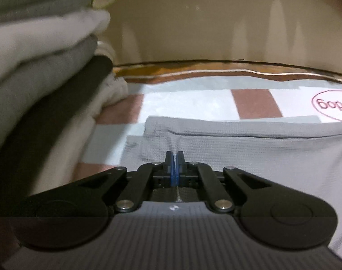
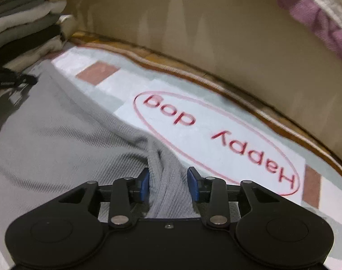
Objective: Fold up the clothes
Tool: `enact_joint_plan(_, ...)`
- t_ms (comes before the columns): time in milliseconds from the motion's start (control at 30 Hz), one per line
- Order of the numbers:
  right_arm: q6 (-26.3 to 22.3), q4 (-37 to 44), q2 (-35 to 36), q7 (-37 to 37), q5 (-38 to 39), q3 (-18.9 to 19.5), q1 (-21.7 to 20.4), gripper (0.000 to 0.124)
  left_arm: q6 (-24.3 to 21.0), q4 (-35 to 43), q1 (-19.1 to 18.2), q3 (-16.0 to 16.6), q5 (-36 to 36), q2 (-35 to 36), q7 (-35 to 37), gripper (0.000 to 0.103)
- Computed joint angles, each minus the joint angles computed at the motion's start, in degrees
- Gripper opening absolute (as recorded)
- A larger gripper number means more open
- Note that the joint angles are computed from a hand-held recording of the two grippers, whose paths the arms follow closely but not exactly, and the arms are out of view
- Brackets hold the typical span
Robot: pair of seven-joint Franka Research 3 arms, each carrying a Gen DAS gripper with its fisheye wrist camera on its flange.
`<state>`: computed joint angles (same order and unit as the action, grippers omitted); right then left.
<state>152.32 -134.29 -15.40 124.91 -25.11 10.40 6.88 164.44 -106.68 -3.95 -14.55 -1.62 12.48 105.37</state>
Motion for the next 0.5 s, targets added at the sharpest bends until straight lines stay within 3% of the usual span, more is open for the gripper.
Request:
enact_joint_plan(167, -0.04, -1.27, -2.09, 4.27, -3.65, 2.11, -0.85, 0.034, 4.51, -1.01, -3.38, 5.30, 9.92, -0.36, -12.38, 0.000)
enact_joint_plan(267, 1.27, -1.21, -1.06, 4.98, -6.83, 2.88, -1.35, 0.021, 5.29, -1.02, -3.85, 6.42, 14.34, -0.14, -17.52, 0.000)
enact_joint_plan(400, 0.02, 1.54, 1.99, 10.31, -12.93, 3.95, -2.25, 0.018, 6.29, -1.20, -3.92, 6.94, 18.16, 0.69, -22.55, 0.001)
enact_joint_plan(500, -1.03, 3.18, 3.87, 14.71, -13.61, 2.29, -1.17, 0.018, 5.42, -1.00, -4.37, 7.57, 20.66, 0.60, -26.53, 0.007)
